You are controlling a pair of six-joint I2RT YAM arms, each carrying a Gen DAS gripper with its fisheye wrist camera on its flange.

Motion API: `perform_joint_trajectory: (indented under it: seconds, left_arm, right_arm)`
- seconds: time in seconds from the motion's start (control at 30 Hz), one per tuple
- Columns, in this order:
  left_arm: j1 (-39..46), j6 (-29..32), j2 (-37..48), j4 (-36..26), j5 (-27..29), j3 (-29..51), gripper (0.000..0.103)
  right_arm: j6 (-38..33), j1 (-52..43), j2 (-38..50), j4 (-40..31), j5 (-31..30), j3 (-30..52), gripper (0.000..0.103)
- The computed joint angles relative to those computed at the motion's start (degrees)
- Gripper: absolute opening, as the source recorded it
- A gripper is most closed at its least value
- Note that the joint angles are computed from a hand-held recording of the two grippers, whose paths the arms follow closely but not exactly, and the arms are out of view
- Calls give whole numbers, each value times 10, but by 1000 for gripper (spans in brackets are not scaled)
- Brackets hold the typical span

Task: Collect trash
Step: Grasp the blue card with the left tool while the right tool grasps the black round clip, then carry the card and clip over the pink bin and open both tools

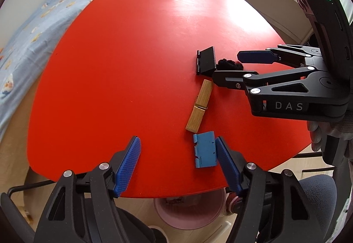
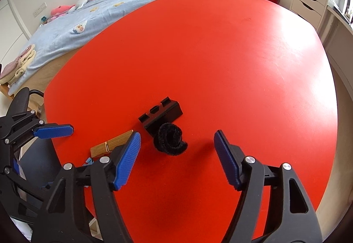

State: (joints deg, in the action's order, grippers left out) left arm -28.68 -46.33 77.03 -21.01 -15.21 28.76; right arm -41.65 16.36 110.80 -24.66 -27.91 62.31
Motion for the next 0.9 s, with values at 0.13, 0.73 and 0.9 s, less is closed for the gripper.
perform_joint_trajectory:
  seconds: [0.13,0.73,0.9]
  left_arm:
    - [8,16,-20,4,8,-14,33]
    - [133,194,-96,79,132,-89,18]
    - [144,204,-135,58,139,-97,18]
  right_arm:
    - [2,4,-4,8,0,-5,42]
    - [36,-20,-65,21,10,-57,21]
    - [41,-36,-91,15,0,-75,21]
